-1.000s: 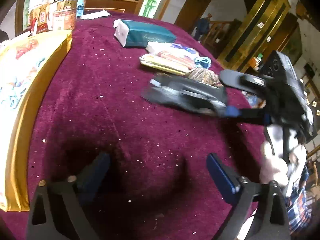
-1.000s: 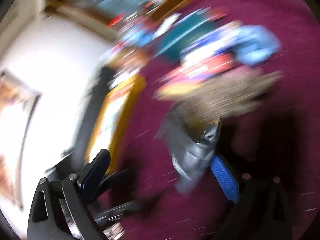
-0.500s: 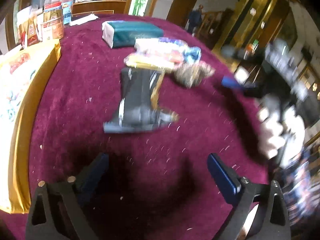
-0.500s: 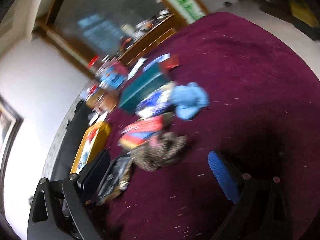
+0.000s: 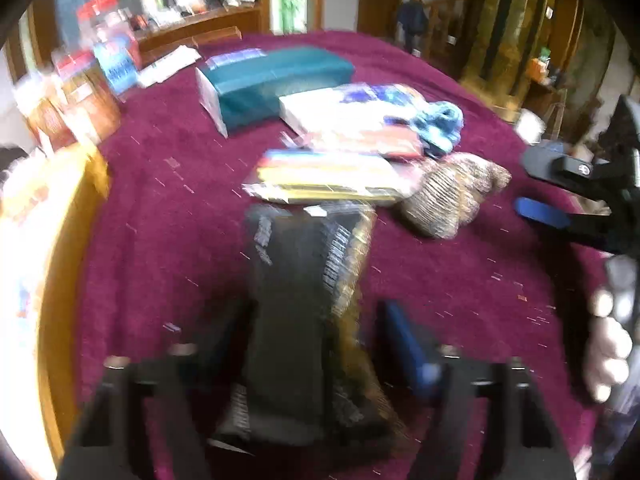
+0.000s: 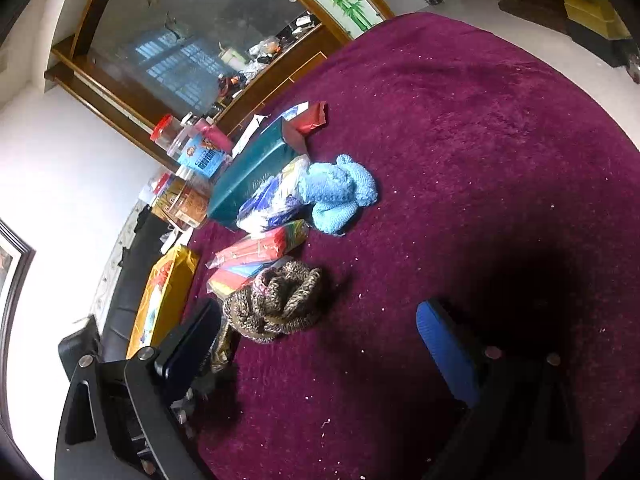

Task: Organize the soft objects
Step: 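Grasp the brown knitted bundle with right tool while left tool holds black pouch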

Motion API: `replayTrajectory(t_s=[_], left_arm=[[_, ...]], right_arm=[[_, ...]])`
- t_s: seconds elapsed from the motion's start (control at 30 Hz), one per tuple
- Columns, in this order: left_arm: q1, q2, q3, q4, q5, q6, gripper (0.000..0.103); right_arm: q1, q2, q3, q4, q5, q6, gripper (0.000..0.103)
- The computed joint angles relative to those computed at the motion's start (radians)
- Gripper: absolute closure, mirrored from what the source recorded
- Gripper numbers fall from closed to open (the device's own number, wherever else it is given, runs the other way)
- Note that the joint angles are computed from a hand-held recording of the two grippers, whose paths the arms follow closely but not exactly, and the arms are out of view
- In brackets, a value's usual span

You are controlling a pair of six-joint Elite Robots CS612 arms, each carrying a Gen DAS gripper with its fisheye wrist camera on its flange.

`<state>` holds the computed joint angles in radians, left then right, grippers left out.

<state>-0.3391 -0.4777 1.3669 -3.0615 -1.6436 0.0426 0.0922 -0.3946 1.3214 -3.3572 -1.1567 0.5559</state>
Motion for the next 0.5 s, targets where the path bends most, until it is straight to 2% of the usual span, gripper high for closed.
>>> replayTrajectory(t_s=[0.1,0.2,0.3,0.43,0.5], left_arm=[[0.025,-0.011,0.012,-0.008,-0.094,-0.051,0.055],[0.042,-0.027,0.042,-0.055,-0.134,-0.071,0.055],[0.075,-0.05,0.089,-0.117,-0.239,-0.119,0.055],[0.102,-0.076,0.151,-0.192,-0.292,-0.162,0.054],[0.115,-0.089,0.183,-0.23,-0.291,-0.178,0.054]], right_arm=[[0.001,-0.004,0.006,0.003,-0.006,-0.012,0.005],[0.002,-0.005,0.007,0.005,-0.011,-0.017,0.005],[0.007,-0.009,0.01,0.01,-0.029,-0.025,0.005],[0.029,-0.026,0.013,0.057,-0.109,-0.061,0.005],[0.034,-0.032,0.012,0.074,-0.085,-0.065,0.005]])
